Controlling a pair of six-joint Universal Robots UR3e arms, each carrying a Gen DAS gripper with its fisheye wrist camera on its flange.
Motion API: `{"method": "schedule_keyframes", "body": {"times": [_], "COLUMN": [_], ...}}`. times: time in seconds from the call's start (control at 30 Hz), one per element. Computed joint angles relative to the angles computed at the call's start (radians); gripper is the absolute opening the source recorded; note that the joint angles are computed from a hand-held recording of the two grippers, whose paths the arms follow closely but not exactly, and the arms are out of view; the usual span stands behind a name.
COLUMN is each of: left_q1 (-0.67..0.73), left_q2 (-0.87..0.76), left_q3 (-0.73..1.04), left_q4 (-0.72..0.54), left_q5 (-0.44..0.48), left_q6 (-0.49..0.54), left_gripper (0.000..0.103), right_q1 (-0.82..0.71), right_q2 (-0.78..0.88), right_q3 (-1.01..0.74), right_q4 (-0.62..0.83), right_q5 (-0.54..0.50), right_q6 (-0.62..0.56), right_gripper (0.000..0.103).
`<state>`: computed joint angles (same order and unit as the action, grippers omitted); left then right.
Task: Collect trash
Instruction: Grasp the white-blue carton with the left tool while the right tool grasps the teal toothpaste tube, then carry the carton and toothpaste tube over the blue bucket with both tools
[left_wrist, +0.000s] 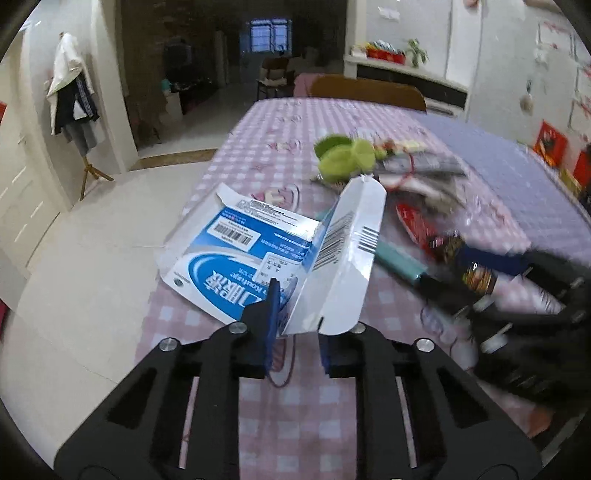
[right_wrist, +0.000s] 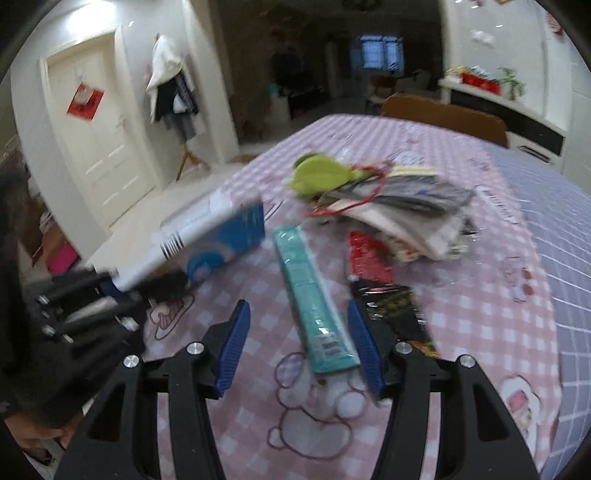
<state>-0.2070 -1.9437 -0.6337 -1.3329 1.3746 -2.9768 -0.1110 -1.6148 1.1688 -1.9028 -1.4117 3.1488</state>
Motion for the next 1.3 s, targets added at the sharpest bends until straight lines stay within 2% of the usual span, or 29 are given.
{"method": "schedule_keyframes", "body": {"times": [0.1,0.3,0.33,0.37,0.4,0.5,0.67,0.77,0.87,1.0,1.2,1.3], "left_q1": [0.027,0.078,0.076,0.085,0.088,0.098,0.151,0.194,0.272,0.388,0.538,0.624], "left_q2": [0.023,0.074,0.073,0.081,0.085,0.114,0.195,0.252,0.312,0.384,0.479,0.521], "left_q3": [-0.015,-0.054,-0.050,-0.059,-0.065,-0.105,-0.202,-0.263,-0.316,-0.379,-0.495,-0.529], "left_q4": [0.039,0.089,0.088,0.093,0.095,0.118,0.148,0.163,0.161,0.122,0.103,0.086], "left_q5": [-0.021,-0.071,-0.069,-0.078,-0.084,-0.098,-0.162,-0.200,-0.263,-0.368,-0.483,-0.522], "left_q6": [-0.042,-0.101,-0.106,-0.110,-0.112,-0.122,-0.128,-0.135,-0.132,-0.101,-0.067,-0.047], "left_gripper": [0.013,0.009,0.008,0.008,0.008,0.007,0.007,0.006,0.006,0.006,0.005,0.005], "right_q1": [0.023,0.070,0.073,0.069,0.073,0.075,0.046,0.092,0.149,0.237,0.299,0.357], "right_q2": [0.081,0.192,0.192,0.192,0.199,0.194,0.135,0.120,0.139,0.209,0.278,0.362], "right_q3": [-0.083,-0.176,-0.172,-0.177,-0.191,-0.176,-0.109,-0.113,-0.169,-0.278,-0.353,-0.471], "right_q4": [0.059,0.096,0.089,0.097,0.106,0.094,0.067,0.044,0.037,0.038,0.046,0.077], "right_q5": [-0.021,-0.130,-0.130,-0.112,-0.112,-0.115,-0.020,-0.029,-0.030,-0.081,-0.052,-0.066], "right_q6": [-0.014,-0.026,-0.035,-0.039,-0.039,-0.031,0.009,0.043,0.072,0.125,0.186,0.199], "right_gripper": [0.054,0.049,0.042,0.031,0.027,0.027,0.026,0.026,0.026,0.025,0.026,0.026]}}
